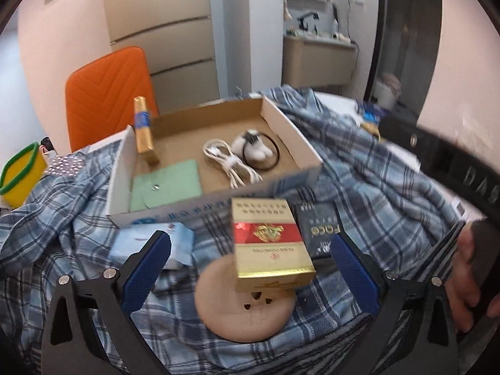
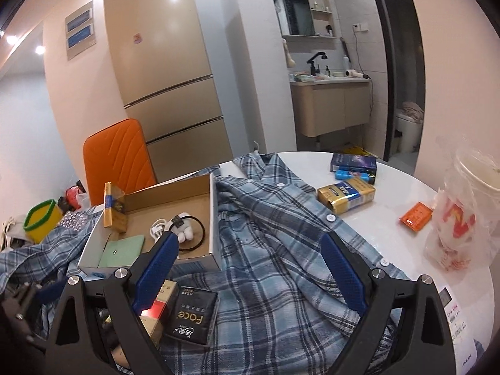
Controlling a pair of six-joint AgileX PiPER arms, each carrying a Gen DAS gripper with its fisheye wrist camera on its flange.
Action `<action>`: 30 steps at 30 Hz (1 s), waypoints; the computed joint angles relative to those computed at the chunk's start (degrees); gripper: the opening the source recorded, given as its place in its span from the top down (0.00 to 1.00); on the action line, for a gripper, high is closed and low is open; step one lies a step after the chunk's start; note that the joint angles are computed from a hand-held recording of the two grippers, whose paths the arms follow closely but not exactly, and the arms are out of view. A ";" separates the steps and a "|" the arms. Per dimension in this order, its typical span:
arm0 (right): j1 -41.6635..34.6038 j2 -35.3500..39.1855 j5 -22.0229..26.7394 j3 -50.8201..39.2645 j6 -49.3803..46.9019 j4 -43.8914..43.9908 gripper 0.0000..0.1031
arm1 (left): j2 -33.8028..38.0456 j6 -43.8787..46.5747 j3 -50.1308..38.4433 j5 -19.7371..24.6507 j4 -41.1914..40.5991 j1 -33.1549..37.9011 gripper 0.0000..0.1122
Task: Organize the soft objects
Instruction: 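Grasp the red-and-gold cigarette pack with the left gripper while the right grasps the black tissue pack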
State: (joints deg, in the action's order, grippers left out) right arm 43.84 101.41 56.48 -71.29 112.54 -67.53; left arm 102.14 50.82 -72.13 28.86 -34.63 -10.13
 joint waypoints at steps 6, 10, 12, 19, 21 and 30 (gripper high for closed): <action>-0.76 0.07 -0.84 -0.18 -0.76 1.47 0.09 | 1.54 -3.85 -1.40 2.18 5.11 -1.14 0.22; -1.08 0.09 -1.31 -0.19 -0.90 2.01 0.09 | 2.99 -4.00 -3.39 5.40 5.18 -0.47 0.36; -1.19 0.17 -1.46 -0.35 -1.21 2.38 0.09 | 3.50 -3.60 -4.15 6.98 4.52 0.04 0.45; -1.30 0.33 -1.69 -0.55 -1.67 2.82 0.09 | 0.95 1.04 -1.46 5.23 0.07 1.09 0.50; -1.49 0.33 -2.14 -0.50 -1.68 2.93 0.09 | -1.02 4.98 0.43 4.02 -4.10 2.43 0.50; -5.28 -0.08 -11.68 -2.13 -11.49 11.97 0.09 | -5.61 29.36 7.50 -0.62 -32.21 10.55 0.50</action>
State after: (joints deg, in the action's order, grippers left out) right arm 38.56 101.33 44.80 -73.41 101.05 -55.57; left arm 96.53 80.18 -64.62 28.23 -66.84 0.42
